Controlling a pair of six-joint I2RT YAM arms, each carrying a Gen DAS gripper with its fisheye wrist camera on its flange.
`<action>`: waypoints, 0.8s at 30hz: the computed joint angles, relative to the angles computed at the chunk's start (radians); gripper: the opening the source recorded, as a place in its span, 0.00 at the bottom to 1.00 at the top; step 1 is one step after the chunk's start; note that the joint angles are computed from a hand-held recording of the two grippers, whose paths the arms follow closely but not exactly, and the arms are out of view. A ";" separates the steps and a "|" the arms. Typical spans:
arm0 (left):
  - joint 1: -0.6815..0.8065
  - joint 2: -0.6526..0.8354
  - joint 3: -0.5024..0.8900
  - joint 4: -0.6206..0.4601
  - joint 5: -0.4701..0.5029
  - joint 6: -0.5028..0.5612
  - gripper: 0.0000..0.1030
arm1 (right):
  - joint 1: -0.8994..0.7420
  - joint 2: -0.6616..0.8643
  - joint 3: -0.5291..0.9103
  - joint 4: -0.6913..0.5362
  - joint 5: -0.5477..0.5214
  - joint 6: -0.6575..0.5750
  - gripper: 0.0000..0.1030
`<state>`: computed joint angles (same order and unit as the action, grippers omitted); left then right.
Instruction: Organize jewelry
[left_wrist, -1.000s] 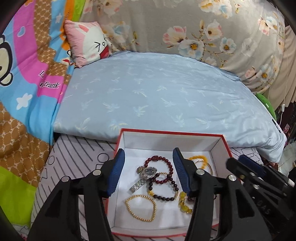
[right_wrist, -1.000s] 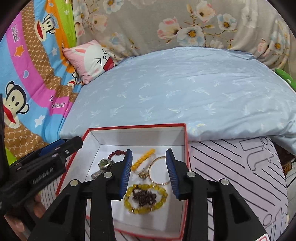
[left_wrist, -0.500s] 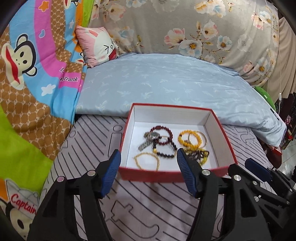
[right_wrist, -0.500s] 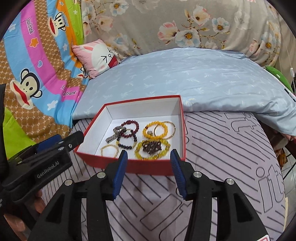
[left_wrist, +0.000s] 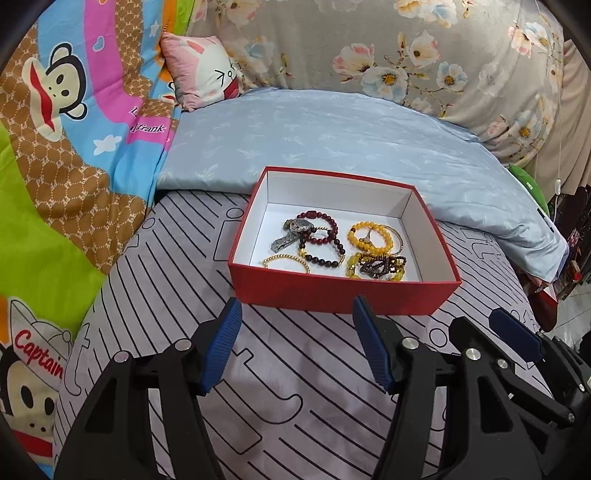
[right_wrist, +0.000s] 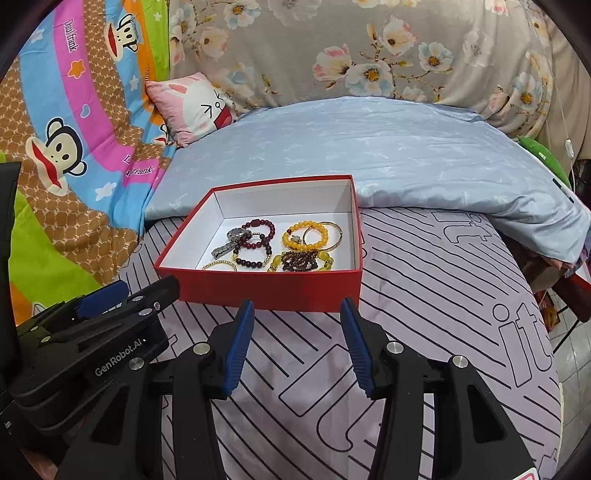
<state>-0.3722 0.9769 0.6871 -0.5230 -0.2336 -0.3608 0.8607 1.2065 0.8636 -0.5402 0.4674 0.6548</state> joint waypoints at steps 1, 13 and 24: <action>-0.004 -0.003 -0.001 -0.007 -0.009 -0.006 0.57 | 0.014 0.002 0.002 -0.012 0.020 0.007 0.48; -0.034 -0.065 -0.006 -0.078 -0.111 -0.071 0.84 | 0.053 -0.047 -0.008 -0.092 0.108 0.108 0.71; -0.087 -0.090 0.003 -0.152 -0.178 -0.123 0.88 | 0.090 -0.068 -0.001 -0.153 0.131 0.152 0.74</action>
<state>-0.4595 0.8871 0.6902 -0.6749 -0.4118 -0.4834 0.9510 1.1382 0.8623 -0.6934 0.5986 0.8073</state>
